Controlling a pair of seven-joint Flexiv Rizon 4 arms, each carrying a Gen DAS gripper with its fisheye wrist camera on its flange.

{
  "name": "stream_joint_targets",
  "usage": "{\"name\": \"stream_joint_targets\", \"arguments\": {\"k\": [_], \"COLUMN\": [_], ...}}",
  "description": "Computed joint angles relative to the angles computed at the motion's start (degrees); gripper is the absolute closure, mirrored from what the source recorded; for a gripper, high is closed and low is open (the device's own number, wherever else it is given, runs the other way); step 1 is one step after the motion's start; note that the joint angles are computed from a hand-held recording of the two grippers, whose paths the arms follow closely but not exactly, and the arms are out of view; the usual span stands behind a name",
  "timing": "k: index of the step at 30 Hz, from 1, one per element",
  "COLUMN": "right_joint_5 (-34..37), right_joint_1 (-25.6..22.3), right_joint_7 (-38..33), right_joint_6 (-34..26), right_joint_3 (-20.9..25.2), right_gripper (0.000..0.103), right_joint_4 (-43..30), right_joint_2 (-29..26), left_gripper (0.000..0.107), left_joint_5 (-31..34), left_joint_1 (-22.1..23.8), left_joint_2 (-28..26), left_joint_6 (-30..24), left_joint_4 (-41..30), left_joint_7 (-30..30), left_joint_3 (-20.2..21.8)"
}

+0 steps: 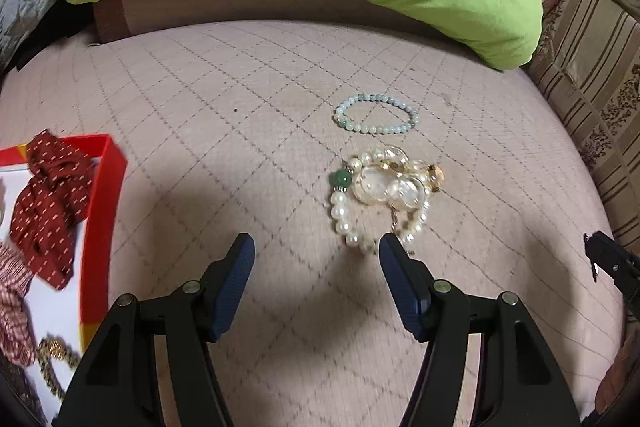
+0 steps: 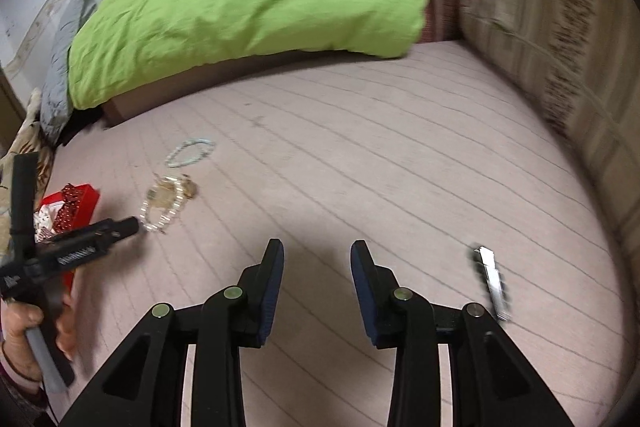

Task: Organize jewelry
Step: 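Move both tools toward the pearl and jade bracelets on the bed, then grasp the pearl crystal bracelet with left tool while right tool grasps jade bead bracelet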

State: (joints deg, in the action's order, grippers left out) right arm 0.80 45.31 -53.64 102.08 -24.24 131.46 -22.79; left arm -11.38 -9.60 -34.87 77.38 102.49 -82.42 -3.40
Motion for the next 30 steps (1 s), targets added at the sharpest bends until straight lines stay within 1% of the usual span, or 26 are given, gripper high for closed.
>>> {"name": "stream_joint_targets", "arguments": {"k": [2,5,7,9,11,15,16,19,22,28,29,30], "right_joint_5": [-1.32,-4.79,-6.94,-9.34,-11.27,-14.09,-14.52,-14.44,-13.96,-15.28,-15.57,-15.88], "right_joint_1": [-2.88,-10.13,-13.45,-17.15,-19.75,-23.28,-23.93,-27.32,-28.25,-24.90,-24.32,-23.62], "right_joint_7": [-0.03,-0.41,-0.52,-0.86,-1.19,-2.36,-2.72,-4.41,-5.42,-5.12,-4.90,-4.46], "right_joint_6": [-1.07,-3.03,-4.23,-6.57,-8.51,-12.24,-13.06,-16.00,-17.73,-17.63,-17.60,-17.78], "right_joint_3": [3.11,11.09,14.90,19.06,22.04,26.22,26.99,31.15,32.46,28.62,27.91,27.01], "right_gripper": [0.065,0.065,0.065,0.065,0.065,0.065,0.065,0.065,0.065,0.065,0.067,0.071], "right_joint_4": [-3.14,-9.17,-12.64,-17.25,-21.14,-27.74,-29.04,-33.74,-36.32,-37.19,-37.06,-37.06], "right_joint_2": [-1.80,-4.97,-6.98,-9.49,-11.59,-14.99,-15.74,-18.42,-20.07,-20.76,-20.73,-20.72], "left_gripper": [0.043,0.043,0.043,0.043,0.043,0.043,0.043,0.043,0.043,0.043,0.043,0.043], "left_joint_5": [0.66,2.28,3.71,4.56,5.17,5.66,5.68,5.31,4.80,4.14,4.06,4.00], "left_joint_1": [-0.70,-2.07,-3.12,-3.44,-3.50,-3.18,-3.07,-2.27,-1.73,-1.96,-1.99,-2.10], "left_joint_2": [-1.10,-2.09,-2.70,-3.17,-3.52,-4.23,-4.30,-4.45,-4.63,-4.98,-5.02,-4.97], "left_joint_6": [0.43,1.06,1.32,1.81,2.62,3.90,4.17,4.97,5.74,6.53,6.65,6.74], "left_joint_4": [-1.15,-2.54,-3.45,-3.97,-4.13,-4.58,-4.56,-4.27,-3.93,-3.91,-3.89,-3.77], "left_joint_7": [-0.44,-0.89,-1.14,-1.18,-0.96,-0.17,0.14,1.22,2.23,3.11,3.20,3.21], "left_joint_3": [0.91,2.48,3.76,4.15,4.21,3.75,3.61,2.68,1.93,2.07,2.10,2.17]}}
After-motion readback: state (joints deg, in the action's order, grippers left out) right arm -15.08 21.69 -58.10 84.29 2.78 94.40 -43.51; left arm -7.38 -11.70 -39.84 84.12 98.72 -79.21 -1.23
